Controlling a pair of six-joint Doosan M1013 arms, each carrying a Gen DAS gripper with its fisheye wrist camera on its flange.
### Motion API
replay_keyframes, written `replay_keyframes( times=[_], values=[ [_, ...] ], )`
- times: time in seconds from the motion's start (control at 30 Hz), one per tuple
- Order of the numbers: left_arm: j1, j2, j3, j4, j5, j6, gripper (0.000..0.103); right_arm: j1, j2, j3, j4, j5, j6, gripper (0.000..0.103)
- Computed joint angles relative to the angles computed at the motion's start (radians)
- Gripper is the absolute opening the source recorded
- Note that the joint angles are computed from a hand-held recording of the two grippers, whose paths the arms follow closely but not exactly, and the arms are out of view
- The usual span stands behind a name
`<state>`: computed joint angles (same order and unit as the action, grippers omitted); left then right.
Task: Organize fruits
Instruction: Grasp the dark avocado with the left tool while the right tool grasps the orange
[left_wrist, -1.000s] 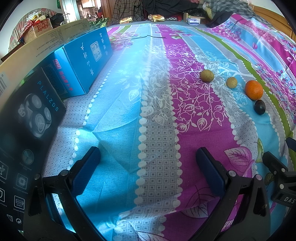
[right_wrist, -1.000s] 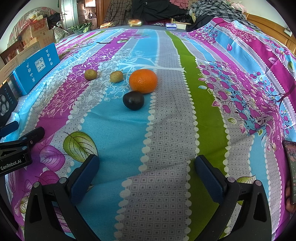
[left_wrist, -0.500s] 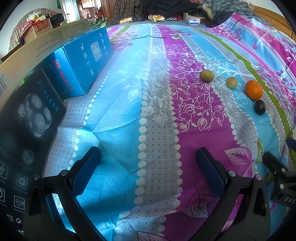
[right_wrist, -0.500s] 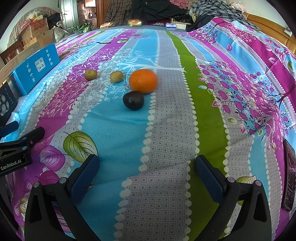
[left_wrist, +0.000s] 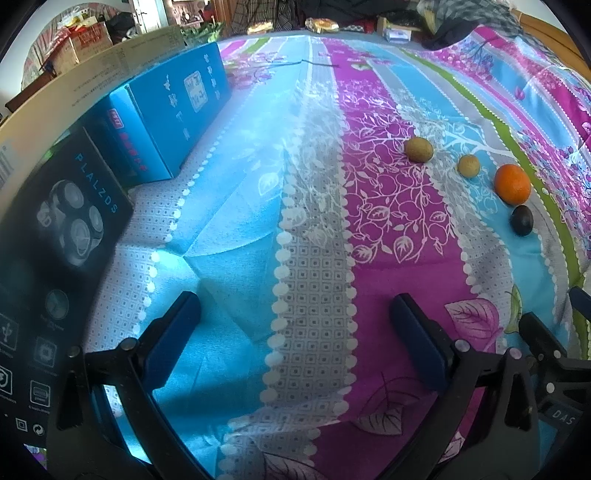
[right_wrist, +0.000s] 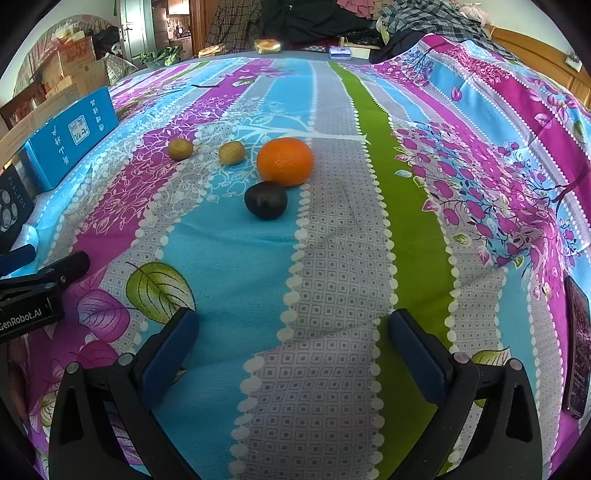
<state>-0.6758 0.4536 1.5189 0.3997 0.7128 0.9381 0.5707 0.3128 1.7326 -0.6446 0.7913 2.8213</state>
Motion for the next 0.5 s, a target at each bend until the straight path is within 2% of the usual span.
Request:
replay_keyframes(
  times=[0.1, 0.17, 0.23, 0.27, 0.3, 0.33, 0.37, 0.47, 0.5],
  values=[
    [0.005, -0.003, 0.002, -0.029, -0.014, 0.037, 0.103, 0.001, 0.002, -0.003, 0.001, 0.004, -0.002, 0.103],
    [0.013, -0.007, 0.002, -0.101, -0.036, 0.114, 0.102, -0.001, 0.002, -0.004, 0.010, 0.002, -0.009, 0.103],
    [0.034, -0.017, 0.005, -0.287, -0.101, 0.266, 0.092, -0.009, -0.003, -0.004, 0.045, -0.008, -0.049, 0.103],
    [0.042, -0.020, 0.004, -0.386, -0.121, 0.350, 0.084, -0.019, -0.019, 0.012, 0.076, -0.055, -0.090, 0.103],
    [0.046, -0.019, -0.004, -0.465, -0.127, 0.426, 0.081, -0.027, -0.037, 0.032, 0.102, -0.110, -0.126, 0.101],
    [0.040, -0.016, -0.017, -0.491, -0.131, 0.475, 0.081, -0.037, -0.063, 0.061, 0.133, -0.181, -0.182, 0.095],
    [0.034, -0.010, -0.028, -0.518, -0.136, 0.533, 0.080, -0.038, -0.075, 0.072, 0.132, -0.201, -0.196, 0.094],
    [0.027, 0.027, -0.084, -0.703, -0.094, 0.784, 0.063, -0.038, -0.120, 0.108, 0.074, -0.237, -0.165, 0.094],
    [0.026, 0.040, -0.104, -0.742, -0.073, 0.830, 0.062, -0.037, -0.131, 0.113, 0.054, -0.239, -0.150, 0.094]
  ],
)
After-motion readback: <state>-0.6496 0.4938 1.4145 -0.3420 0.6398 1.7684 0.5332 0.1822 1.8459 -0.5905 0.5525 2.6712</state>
